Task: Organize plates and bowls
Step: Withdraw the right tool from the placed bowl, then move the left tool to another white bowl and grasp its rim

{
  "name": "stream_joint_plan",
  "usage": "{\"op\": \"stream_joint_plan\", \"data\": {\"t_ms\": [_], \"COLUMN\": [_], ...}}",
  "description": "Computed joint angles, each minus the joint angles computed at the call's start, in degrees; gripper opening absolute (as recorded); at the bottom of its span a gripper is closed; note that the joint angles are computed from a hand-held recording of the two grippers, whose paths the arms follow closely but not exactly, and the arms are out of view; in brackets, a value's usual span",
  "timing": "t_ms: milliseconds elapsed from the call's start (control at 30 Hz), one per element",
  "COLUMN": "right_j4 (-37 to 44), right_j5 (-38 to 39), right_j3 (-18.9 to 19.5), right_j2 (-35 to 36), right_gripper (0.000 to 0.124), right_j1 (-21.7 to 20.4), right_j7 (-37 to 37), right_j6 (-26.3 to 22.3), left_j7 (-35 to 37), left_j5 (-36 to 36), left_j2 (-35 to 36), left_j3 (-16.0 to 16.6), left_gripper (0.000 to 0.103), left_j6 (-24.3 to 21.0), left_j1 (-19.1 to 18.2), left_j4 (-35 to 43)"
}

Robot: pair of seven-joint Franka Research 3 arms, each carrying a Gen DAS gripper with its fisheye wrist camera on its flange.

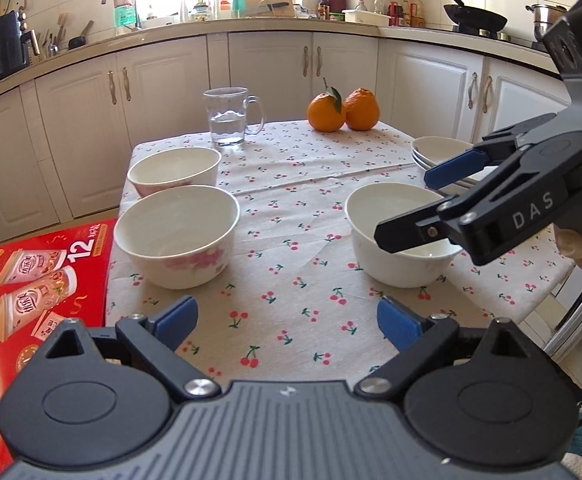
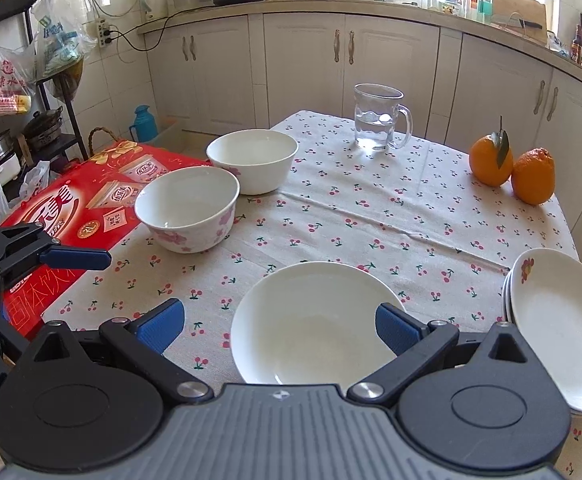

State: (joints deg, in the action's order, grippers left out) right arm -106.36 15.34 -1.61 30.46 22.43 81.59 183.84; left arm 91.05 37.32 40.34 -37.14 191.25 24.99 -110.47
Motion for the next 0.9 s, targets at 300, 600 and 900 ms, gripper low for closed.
{"op": "stream_joint_plan", "data": {"t_ms": [300,600,900], "right_j4": [5.13,14.53,26.31], "right_j5": [-2.9,-4.69,-6.11], "right_j3": [-3.82,-2.63,2.95], "right_j2": [3.28,8.98,15.63], "right_gripper": [0.103,0.103,0.103], "right_j1": [4.58,3.56,-0.87], "right_j7": [0.25,0.01,-4.92], "right_j6": [-1.78,-5.97,-13.63], "left_j7": [-1.59,5.99,14.55], "left_j5": [-2.26,-8.36,-15.19], "left_j2": [-0.4,6.77,13.83], "left_j3": [3.95,-1.66,-2.16], "left_gripper": [0.096,0.096,0.095], "left_j6": [-1.29,-9.74,-19.7], "left_j1": [-1.5,0.38,-4.1], "left_j4": [3.54,14.53,28.57]}}
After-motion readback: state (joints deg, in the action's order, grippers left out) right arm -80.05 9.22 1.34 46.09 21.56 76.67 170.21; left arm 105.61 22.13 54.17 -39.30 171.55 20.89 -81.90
